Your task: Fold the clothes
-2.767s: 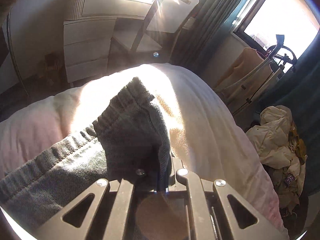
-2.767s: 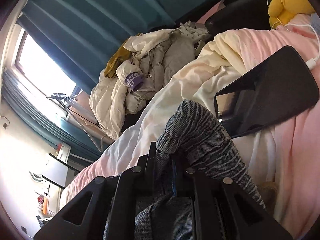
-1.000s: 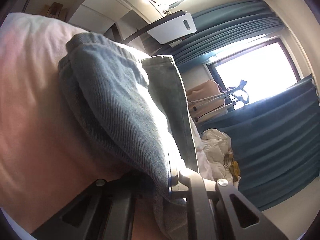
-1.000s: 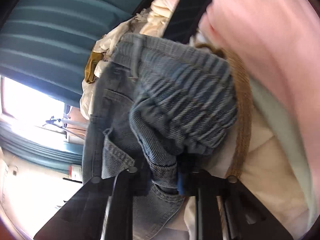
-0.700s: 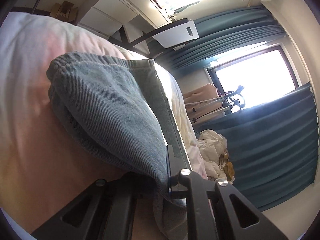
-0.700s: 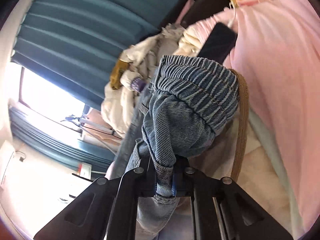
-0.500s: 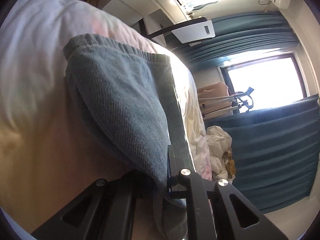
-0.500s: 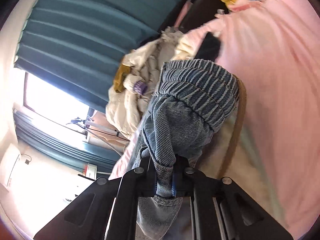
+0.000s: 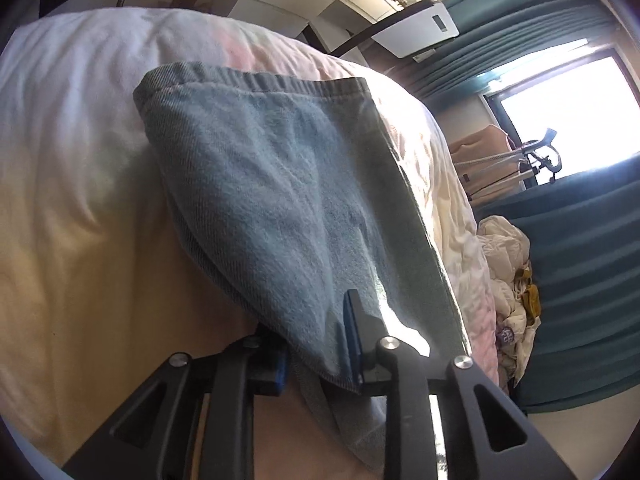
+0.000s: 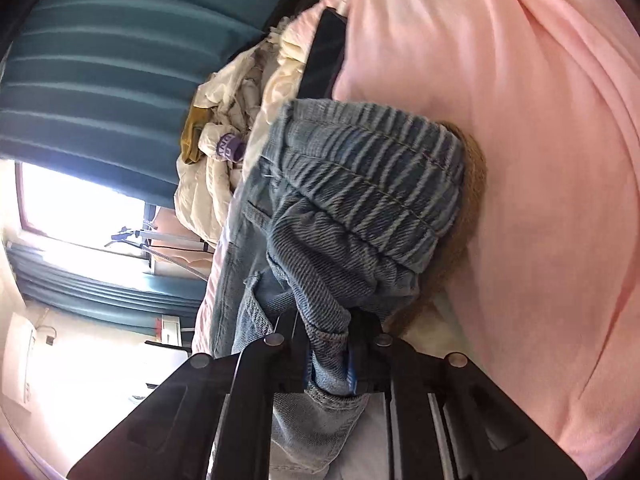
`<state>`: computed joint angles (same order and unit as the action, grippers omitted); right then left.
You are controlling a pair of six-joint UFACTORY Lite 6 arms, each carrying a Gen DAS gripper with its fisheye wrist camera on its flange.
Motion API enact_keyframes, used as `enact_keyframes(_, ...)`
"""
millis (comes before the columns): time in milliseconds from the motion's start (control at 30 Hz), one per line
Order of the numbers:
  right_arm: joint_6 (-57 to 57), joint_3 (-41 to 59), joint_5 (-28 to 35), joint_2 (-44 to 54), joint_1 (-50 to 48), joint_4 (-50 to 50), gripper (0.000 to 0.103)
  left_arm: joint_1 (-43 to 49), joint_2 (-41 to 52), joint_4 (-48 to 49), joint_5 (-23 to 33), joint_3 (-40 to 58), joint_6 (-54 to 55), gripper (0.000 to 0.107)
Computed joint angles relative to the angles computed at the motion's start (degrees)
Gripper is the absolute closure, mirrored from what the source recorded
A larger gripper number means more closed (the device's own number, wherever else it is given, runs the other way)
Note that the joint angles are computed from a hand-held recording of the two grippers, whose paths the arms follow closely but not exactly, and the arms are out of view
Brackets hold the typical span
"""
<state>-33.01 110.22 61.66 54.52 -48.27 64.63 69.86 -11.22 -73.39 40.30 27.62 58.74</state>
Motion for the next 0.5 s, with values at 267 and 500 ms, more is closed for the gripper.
enact_keyframes(267,3.01,-4.55,-1.74,-1.67,-1.05,-0.39,0.046,-5.29,-20.45,13.48,-1.39,-4.67,-13.31,0.047)
enact_keyframes(500,-0.47,-7.24,-0.34,-1.18,-2.91,9.96,0.036,-11.44,-38.27,21.90,1.49,-8.88,-24.99,0.047)
